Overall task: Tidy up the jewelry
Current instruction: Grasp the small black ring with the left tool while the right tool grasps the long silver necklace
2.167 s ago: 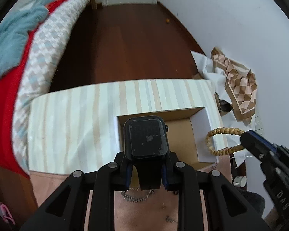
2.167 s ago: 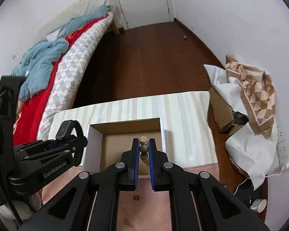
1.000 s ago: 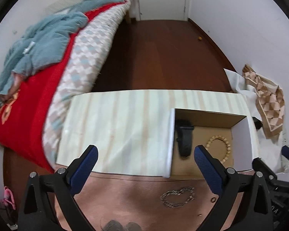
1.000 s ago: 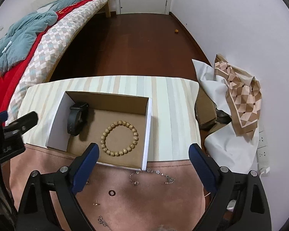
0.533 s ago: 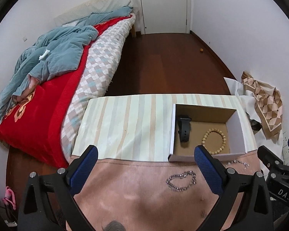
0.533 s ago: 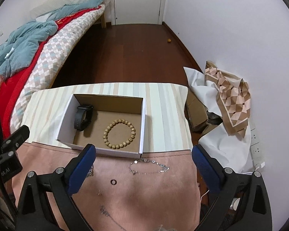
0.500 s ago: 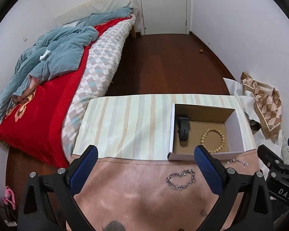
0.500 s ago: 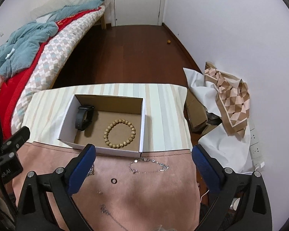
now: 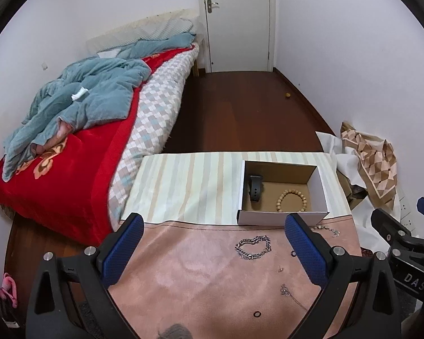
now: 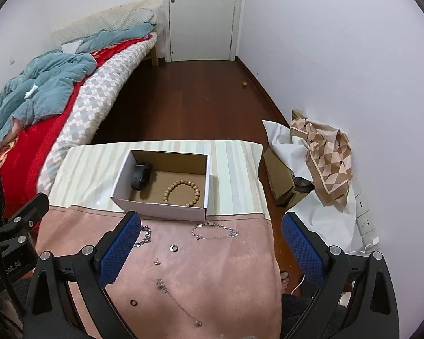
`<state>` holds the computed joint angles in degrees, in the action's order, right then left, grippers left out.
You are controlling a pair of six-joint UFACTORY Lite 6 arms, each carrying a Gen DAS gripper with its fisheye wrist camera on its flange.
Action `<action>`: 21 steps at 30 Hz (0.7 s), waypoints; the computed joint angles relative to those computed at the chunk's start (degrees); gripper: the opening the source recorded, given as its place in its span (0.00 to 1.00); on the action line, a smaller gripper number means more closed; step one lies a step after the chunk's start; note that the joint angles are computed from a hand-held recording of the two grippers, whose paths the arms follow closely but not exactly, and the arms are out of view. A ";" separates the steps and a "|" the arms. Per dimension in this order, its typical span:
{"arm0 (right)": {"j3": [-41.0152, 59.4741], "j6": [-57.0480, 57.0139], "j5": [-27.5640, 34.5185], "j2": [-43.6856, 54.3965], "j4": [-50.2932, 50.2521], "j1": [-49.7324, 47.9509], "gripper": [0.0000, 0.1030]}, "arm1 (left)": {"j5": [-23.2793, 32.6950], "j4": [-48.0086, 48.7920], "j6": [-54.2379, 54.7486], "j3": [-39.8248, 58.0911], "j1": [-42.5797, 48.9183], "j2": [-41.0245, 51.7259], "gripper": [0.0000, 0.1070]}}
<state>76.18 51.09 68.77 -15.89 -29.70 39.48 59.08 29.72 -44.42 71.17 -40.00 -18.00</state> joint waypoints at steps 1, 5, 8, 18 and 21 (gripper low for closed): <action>0.27 0.56 0.69 -0.30 -0.53 0.78 0.98 | 0.52 0.36 -0.42 0.02 -0.31 -0.46 0.95; -0.47 1.35 1.13 -2.35 0.13 1.41 0.99 | 1.63 1.37 -1.47 -0.94 -0.11 -2.03 0.95; -5.84 0.08 -1.86 -5.42 4.60 -0.65 1.00 | 2.35 2.16 -3.38 -4.96 -0.25 -4.39 0.95; -42.70 -1.94 -14.91 -19.23 22.20 -2.56 0.96 | 1.00 0.33 -7.52 -31.12 0.55 -12.16 0.95; -51.51 1.31 -16.94 -23.69 24.00 0.46 0.79 | 0.77 -0.58 -8.94 -36.05 -1.16 -13.14 0.95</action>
<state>24.68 52.40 51.83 -39.58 -5.70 39.94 59.85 29.14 -53.36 35.12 -41.15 -31.14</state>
